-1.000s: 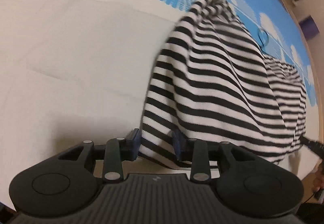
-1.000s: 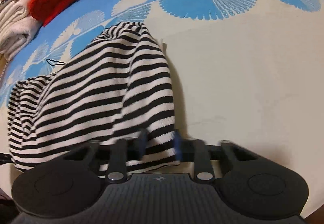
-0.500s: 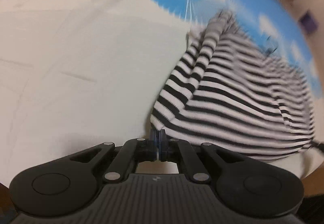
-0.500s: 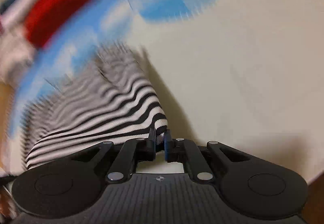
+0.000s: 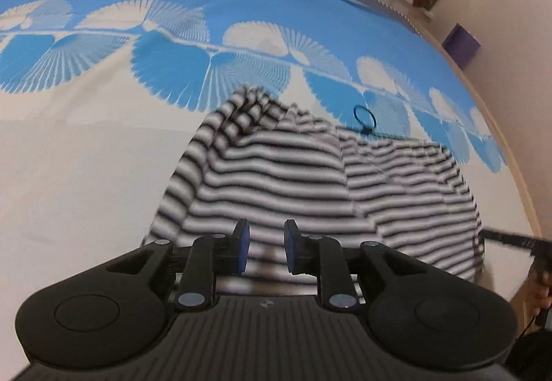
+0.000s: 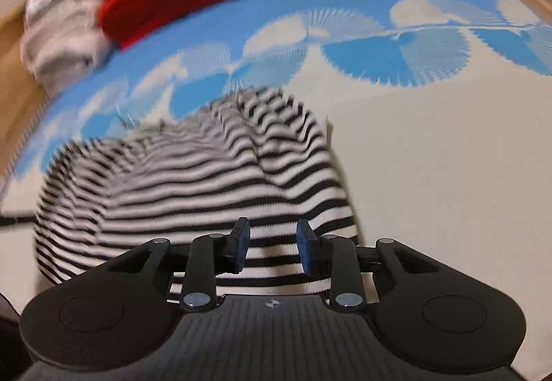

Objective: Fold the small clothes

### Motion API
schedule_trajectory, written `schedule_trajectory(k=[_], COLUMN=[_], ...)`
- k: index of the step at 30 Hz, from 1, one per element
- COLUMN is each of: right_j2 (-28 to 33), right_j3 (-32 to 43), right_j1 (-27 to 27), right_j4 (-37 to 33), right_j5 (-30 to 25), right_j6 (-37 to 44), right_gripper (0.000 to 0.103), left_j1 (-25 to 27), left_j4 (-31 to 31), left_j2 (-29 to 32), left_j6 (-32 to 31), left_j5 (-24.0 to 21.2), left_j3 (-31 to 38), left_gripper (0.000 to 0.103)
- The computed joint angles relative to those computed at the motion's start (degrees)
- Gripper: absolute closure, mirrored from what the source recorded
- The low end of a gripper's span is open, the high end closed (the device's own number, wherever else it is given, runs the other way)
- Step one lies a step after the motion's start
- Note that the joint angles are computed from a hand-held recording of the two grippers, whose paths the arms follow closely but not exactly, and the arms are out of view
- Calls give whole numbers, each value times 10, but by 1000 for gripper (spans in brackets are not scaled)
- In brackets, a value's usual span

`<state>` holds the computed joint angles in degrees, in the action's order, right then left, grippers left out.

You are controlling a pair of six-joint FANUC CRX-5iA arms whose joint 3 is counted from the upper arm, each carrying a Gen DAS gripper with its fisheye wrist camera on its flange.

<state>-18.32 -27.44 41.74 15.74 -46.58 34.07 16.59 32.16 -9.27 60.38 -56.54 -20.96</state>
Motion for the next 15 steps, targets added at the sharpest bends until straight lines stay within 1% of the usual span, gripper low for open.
schedule_trajectory(k=[1,2,4,5,6,7,8,10,12,13,14,15], right_j2=[15,15,29,31,36,42,50,65,78,86,91,95], right_j3=[9,4,3,0,3,8,14,25,34,38,41,44], right_j1=[0,10,10,12,7,4,3,-2,-5,-5,-4,-4], right_j4=[5,22,54,57,52,49,49,44,42,45,48,50], right_j5=[-8,-11,1,9,16,16,14,11,6,-2,-7,-10], right_j6=[5,-7,-13,-20,-19,-17,-15,-5,0,-2,-6,-8], right_gripper=[72,72,72,72,72,72,72,72,71,70,70,70], left_j1=[-4,-12,-30,-35,-39,-42,-45,-50,-53,-53,-51,-44], left_j4=[0,-7,-27,-28,-35,-50,-73,-131,-210,-257,-279,-276], left_j2=[3,5,19,28,41,54,68,91,107,117,124,129], left_j6=[5,21,51,54,60,71,88,140,231,297,333,346], left_j5=[14,36,73,81,81,80,74,74,83,77,67,57], left_j3=[2,3,17,22,33,45,60,89,118,138,150,156], left_gripper=[71,69,69,70,72,79,81,81,82,81,75,76])
